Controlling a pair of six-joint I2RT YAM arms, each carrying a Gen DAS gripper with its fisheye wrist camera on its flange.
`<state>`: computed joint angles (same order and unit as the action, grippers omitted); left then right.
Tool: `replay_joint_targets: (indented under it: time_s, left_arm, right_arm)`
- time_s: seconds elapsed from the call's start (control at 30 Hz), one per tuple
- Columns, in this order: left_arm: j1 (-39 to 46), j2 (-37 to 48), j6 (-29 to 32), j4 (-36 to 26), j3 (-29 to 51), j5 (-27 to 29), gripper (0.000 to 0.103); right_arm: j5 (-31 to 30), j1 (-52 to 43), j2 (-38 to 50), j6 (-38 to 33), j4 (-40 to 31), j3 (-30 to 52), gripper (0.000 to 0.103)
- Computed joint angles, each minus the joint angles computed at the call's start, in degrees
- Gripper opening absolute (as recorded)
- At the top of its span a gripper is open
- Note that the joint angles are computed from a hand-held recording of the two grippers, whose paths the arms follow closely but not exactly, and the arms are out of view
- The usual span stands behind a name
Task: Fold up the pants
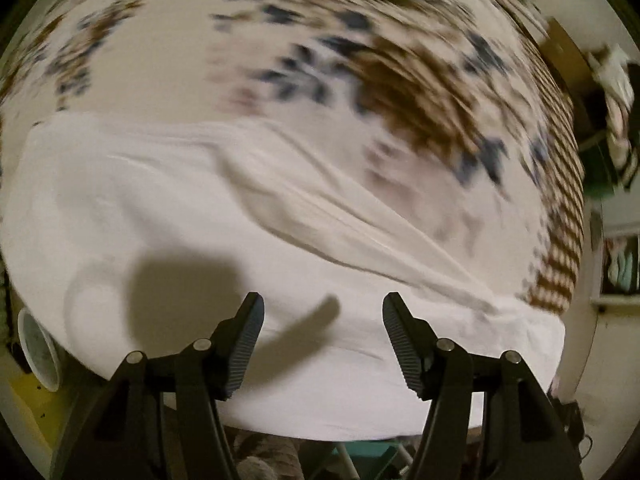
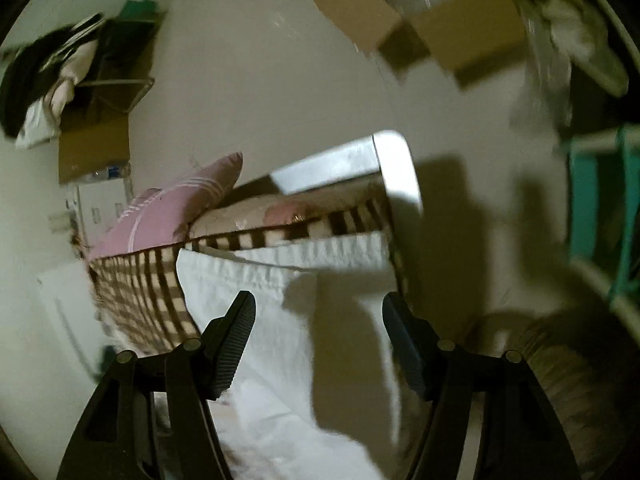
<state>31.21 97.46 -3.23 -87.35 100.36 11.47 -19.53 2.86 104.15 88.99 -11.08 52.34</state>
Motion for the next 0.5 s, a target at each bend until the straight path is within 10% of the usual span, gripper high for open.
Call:
replay_joint_targets:
  time_s: [0.13,0.27,0.5]
  left_arm:
    - [-7.88,-1.52,-2.67,0.3,-2.61,-0.62,0.059]
    - [-12.35,-2.54,-4.16,0.76,-4.58,-1.45,0.059]
    - [-13.72,-4.03,-5.0,1.25,-6.89,-2.73,0.059]
  right_arm:
    - [-5.12,0.7,2.28,4.88,10.83,-4.14,0.053]
    - [-4.18,1.46,3.19,5.89,17.44,-6.25,0.009]
    - [3.59,1.62,-4.9,-6.84,6.64,-4.51,0.006]
